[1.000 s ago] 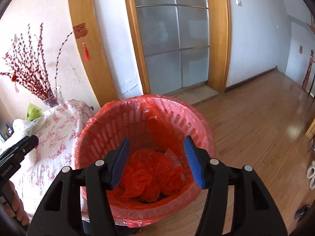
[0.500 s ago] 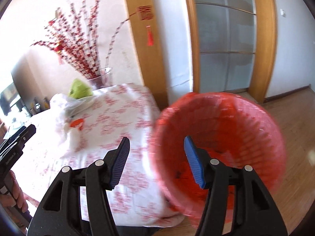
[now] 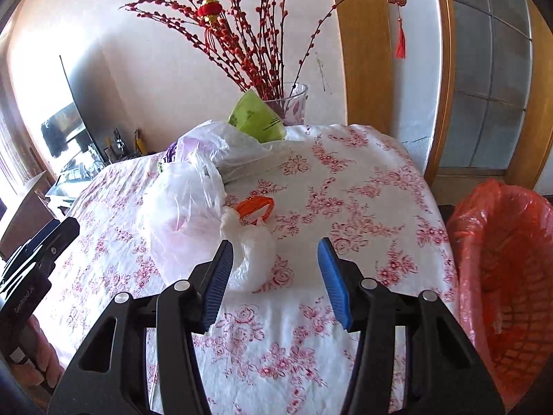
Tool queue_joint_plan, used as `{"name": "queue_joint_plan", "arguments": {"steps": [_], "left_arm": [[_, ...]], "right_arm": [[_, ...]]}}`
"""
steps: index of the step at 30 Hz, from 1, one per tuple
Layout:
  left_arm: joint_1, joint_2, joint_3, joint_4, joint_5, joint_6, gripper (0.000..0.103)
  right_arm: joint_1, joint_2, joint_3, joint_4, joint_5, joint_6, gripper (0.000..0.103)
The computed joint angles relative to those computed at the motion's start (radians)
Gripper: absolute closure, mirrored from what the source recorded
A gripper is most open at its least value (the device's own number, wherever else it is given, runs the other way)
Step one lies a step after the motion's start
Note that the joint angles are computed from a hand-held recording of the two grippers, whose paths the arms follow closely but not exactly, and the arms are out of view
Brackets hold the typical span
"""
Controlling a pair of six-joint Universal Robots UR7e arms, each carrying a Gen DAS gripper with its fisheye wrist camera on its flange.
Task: Collect trash
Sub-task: 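Move both open tools back toward the bags on the table, then grasp the white plastic bag knot with the right tool while the left tool grasps crumpled white plastic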
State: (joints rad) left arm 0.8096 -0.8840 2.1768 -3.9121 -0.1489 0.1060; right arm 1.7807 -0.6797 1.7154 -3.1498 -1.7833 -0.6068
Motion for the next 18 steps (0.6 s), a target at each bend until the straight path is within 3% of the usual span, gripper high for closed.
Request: {"name": "queue_joint_plan", "arguments": {"steps": [12,14,15,18], "left_arm": [[0.033,-0.044,0.043,0.093,-0.029,-0.126,0.045],[0.037,-0.047,0.045,0.106,-0.037,-0.141,0.045],[0.038,-0.047,0.045,0.111,-0.04,-0.146,0.045],[0.041,-0.05,0.046,0.131,-0.047,-0.163,0.045]], "right_arm": [[-0.001,0.073,-0.084,0.114,-0.029,0.022,0.051],[-0.007,0.074,-0.09,0.143,-0.019,0.02,0.062],[-0.01,0.073,-0.091,0.159,-0.01,0.02,0.074],[-0.009,0.07,-0.079,0.139,-0.008,0.006,0.082]]}}
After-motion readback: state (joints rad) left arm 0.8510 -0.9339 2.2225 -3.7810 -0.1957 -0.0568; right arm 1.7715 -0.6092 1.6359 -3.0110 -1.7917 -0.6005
